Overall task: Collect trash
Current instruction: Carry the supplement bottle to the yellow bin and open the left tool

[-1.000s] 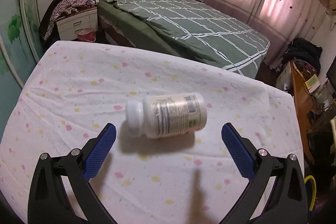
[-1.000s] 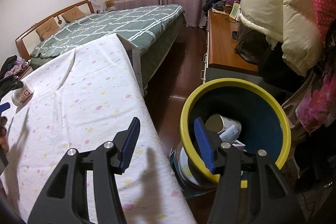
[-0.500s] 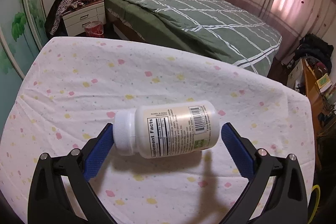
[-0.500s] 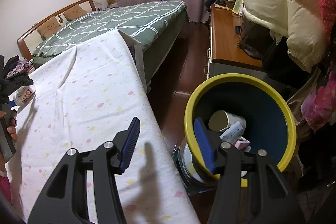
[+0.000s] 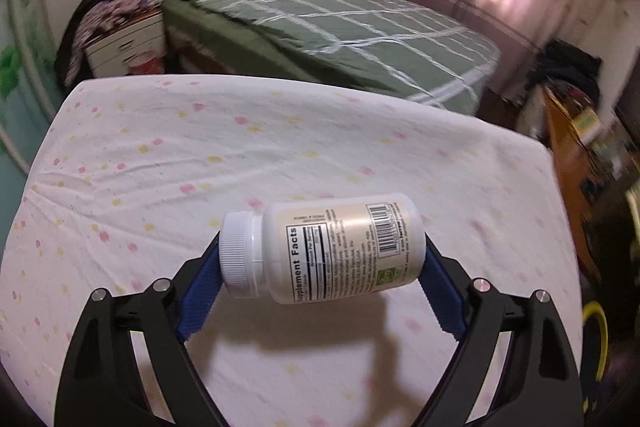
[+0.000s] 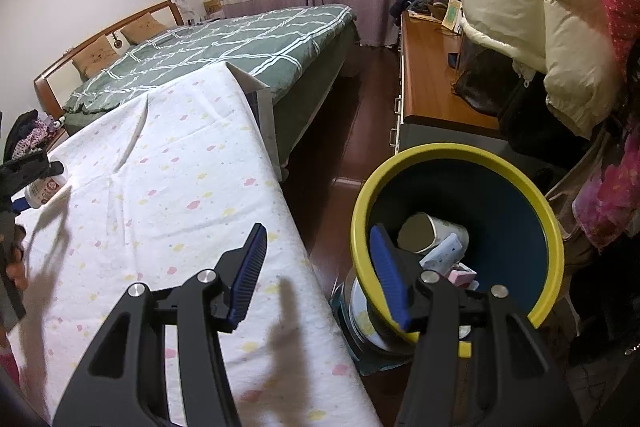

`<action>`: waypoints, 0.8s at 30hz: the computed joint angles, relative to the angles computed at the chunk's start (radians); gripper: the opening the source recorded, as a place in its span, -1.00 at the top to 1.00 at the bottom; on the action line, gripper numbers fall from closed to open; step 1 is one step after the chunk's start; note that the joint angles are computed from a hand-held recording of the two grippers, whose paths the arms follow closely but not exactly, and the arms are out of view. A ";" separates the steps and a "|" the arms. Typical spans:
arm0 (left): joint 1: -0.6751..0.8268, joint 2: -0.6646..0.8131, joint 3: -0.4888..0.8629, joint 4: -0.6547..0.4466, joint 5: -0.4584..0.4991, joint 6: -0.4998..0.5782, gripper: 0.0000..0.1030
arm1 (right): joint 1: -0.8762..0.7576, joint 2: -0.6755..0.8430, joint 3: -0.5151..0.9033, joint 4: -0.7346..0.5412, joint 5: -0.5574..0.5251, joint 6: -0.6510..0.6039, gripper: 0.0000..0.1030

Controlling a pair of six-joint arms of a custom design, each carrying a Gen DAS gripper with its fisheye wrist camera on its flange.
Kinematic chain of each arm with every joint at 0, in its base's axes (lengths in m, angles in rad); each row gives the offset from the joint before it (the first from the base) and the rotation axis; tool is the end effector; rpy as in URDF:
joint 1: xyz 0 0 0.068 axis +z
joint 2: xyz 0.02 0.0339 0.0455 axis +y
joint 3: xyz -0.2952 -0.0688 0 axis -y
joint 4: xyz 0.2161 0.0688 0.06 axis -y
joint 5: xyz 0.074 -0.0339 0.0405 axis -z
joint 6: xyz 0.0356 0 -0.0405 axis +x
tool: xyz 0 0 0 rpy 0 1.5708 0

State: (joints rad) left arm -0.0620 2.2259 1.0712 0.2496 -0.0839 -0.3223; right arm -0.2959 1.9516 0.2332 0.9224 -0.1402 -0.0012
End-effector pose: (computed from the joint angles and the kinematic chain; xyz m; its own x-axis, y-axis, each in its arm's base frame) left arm 0.4091 -0.0224 0.0881 -0.7478 -0.2698 -0.6067 -0.2391 0.9618 -0.1331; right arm 0.2250 -0.0634 0.0869 -0.6837 0.2072 -0.6997 0.1944 0.9759 0.0990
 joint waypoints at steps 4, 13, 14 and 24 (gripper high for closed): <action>-0.096 -0.083 -0.104 0.043 0.008 0.025 -0.69 | -0.018 -0.015 -0.039 0.025 -0.015 -0.046 0.00; -0.453 -0.201 -0.175 0.050 -0.056 0.002 -0.69 | -0.346 -0.143 -0.162 -0.011 -0.193 -0.267 -0.01; -0.493 -0.202 -0.166 0.042 -0.063 -0.003 -0.69 | -0.388 -0.170 -0.166 -0.038 -0.218 -0.293 -0.02; -0.806 -0.057 0.095 -0.109 -0.102 -0.050 -0.69 | -0.933 -0.352 -0.096 -0.413 -0.530 -0.647 -0.15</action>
